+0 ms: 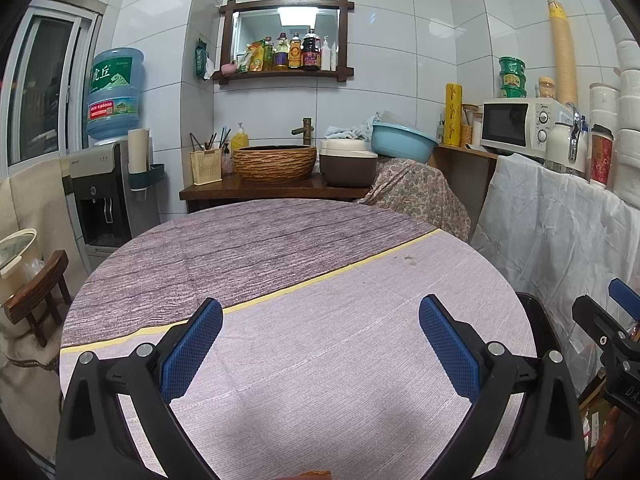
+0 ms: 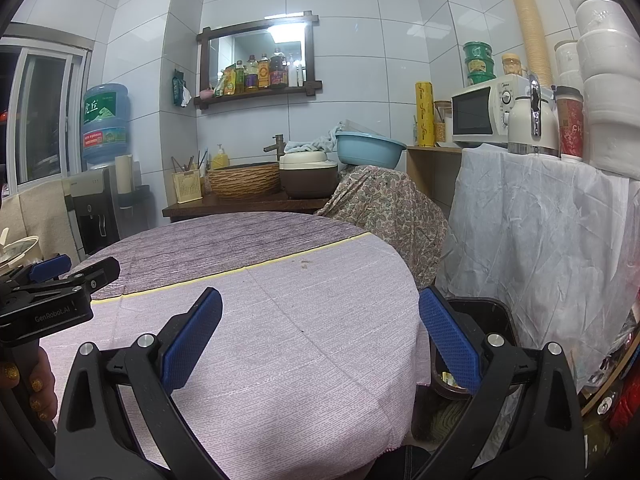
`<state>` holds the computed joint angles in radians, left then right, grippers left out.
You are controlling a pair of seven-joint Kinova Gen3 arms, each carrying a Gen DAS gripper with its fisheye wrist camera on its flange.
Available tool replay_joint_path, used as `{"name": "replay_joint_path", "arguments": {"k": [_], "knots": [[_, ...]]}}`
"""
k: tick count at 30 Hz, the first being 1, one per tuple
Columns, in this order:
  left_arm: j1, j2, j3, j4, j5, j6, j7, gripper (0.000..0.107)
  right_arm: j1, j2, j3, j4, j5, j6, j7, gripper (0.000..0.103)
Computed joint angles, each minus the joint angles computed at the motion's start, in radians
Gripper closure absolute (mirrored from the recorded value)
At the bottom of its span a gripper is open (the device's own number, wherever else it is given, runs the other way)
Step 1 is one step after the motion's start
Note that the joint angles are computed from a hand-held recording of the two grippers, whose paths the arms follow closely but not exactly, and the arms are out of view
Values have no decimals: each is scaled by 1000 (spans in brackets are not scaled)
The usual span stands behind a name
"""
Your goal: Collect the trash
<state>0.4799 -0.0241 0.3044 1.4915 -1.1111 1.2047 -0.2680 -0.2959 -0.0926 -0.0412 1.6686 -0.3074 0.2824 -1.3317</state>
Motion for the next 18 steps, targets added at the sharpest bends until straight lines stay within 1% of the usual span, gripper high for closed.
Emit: {"name": "replay_joint_path", "arguments": {"k": [10,13,18], "knots": [[4,3,-2,-3,1,2,2,10,-1,0,2,0,-5,0,5,6],[2,-3,-3,5,4,-13,4,10,2,-1,-3,1,4,-2,-2,6],[7,5,4,-5,-3,11,6,10,1,3,-2,2,6,-5,-4,6]]}}
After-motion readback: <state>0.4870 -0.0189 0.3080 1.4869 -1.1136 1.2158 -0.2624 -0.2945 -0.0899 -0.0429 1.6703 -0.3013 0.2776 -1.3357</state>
